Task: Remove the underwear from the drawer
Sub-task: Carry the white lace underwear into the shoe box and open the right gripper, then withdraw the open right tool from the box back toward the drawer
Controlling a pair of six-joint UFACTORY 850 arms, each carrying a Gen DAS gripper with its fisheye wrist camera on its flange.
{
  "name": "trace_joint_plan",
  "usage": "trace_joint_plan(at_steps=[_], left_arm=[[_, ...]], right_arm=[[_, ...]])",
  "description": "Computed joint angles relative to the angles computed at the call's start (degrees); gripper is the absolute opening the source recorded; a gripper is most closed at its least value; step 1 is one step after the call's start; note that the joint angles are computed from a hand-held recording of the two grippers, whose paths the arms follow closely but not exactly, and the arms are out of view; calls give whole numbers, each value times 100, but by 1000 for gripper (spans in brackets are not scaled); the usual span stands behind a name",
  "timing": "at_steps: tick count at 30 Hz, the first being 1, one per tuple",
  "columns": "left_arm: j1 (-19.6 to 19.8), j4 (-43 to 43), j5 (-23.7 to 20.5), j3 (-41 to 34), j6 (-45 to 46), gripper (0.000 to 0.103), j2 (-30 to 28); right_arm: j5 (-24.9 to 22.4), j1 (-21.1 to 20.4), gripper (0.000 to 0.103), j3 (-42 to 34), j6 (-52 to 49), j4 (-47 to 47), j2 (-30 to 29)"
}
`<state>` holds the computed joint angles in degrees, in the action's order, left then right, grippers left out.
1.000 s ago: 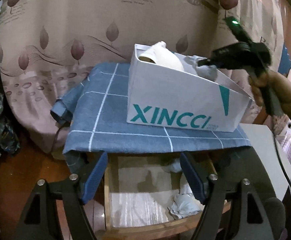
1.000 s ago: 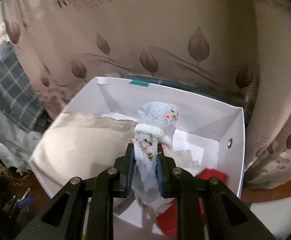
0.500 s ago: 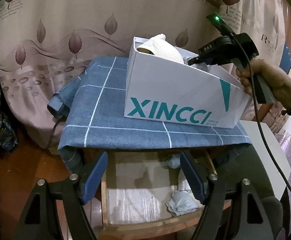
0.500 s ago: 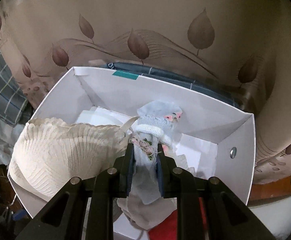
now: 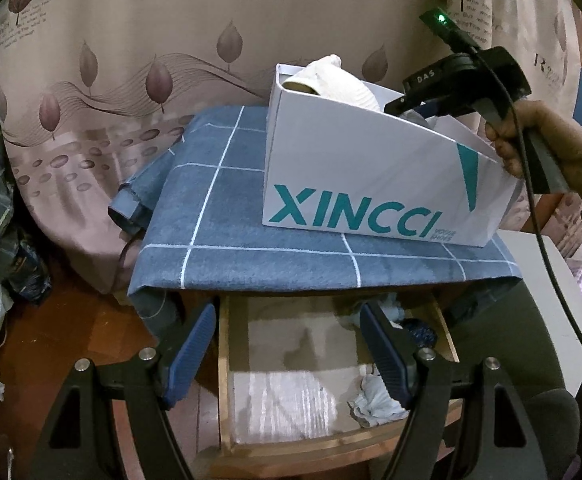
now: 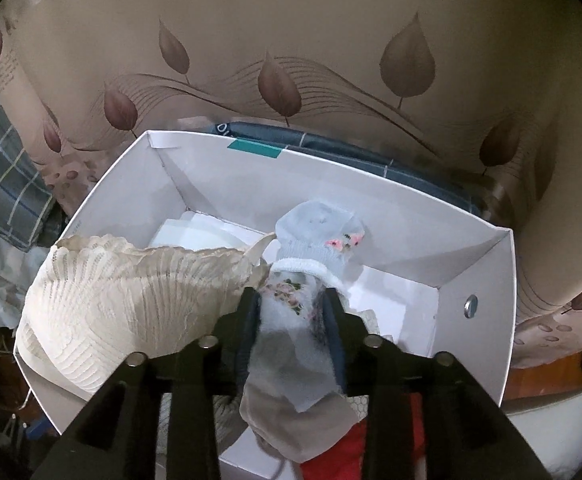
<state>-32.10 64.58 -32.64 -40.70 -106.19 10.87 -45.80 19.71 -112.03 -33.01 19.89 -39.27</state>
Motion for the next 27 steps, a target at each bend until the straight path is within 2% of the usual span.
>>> trace_joint_plan(at_steps=[5, 7, 8, 13, 17, 21, 23, 27], left_arm=[[2, -183, -34, -45, 198, 77, -54], [-12, -176, -56, -50, 204, 77, -67], [-15, -185, -65, -54, 219, 77, -74], [-30, -224, -101, -71, 305, 77, -109], [-45, -234, -135, -89, 355, 77, -146], [-62, -256, -163, -109, 415, 77, -175], [-83, -252, -188, -116, 444, 77, -188], [-106, -321, -222, -161, 593, 77, -246]], right_arm=[[236, -32, 48, 222, -237, 256, 151], [368, -45, 59, 325, -349, 376, 229], [395, -51, 61, 349, -382, 420, 248], [599, -93, 61, 542, -674, 757, 387], [858, -189, 61, 918, -1326, 1464, 654], [912, -451, 62, 1677, -2637, 3124, 1157], [773, -650, 63, 2296, -3591, 4229, 1565], [440, -1013, 75, 3465, -4998, 5552, 2373]])
